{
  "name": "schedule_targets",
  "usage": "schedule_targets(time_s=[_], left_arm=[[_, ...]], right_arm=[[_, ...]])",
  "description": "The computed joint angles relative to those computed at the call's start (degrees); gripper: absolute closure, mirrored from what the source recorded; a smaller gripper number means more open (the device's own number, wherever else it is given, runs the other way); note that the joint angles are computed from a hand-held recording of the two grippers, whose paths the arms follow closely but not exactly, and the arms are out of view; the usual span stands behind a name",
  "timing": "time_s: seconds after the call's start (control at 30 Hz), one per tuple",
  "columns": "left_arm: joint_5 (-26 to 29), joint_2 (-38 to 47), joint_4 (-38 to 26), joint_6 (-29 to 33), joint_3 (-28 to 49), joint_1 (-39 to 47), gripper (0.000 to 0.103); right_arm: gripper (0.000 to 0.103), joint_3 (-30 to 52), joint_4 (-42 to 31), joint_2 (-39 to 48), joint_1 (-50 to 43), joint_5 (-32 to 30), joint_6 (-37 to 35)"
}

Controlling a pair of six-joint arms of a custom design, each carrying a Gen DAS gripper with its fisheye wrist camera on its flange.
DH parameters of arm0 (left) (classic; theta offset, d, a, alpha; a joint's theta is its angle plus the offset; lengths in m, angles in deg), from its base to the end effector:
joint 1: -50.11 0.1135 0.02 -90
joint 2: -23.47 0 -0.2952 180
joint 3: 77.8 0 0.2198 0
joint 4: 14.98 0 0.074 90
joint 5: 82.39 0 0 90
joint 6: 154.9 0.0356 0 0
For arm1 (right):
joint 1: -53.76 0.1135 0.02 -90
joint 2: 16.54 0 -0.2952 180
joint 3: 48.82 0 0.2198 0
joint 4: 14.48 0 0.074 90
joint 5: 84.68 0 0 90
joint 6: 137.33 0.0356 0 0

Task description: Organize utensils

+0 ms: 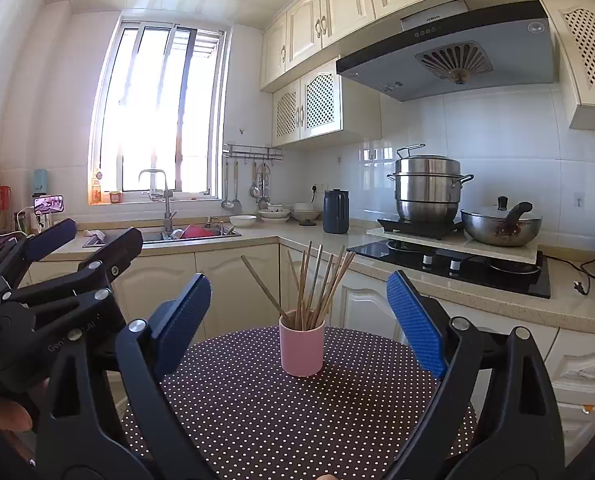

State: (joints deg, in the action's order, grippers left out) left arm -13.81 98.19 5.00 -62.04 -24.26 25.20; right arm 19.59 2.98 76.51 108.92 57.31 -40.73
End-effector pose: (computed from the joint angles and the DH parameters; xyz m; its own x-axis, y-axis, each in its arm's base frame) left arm 0.2361 -0.0953 0.3166 -0.0159 0.0586 -0.9982 0.0618 0.9964 0.0575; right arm 0.2119 0.2554 0.3047 -0.0777 0.0123 -0.9969 -0.0502 0.9986 0.0162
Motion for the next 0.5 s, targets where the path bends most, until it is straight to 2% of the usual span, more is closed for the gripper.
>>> schedule_targets(time_s=[0.5], left_arm=[[0.33,0.48,0.05,0.15,0.12,0.40,0.017]], right_arm=[[0.015,-0.16,-0.22,0.34,-0.67,-0.56,0.75]])
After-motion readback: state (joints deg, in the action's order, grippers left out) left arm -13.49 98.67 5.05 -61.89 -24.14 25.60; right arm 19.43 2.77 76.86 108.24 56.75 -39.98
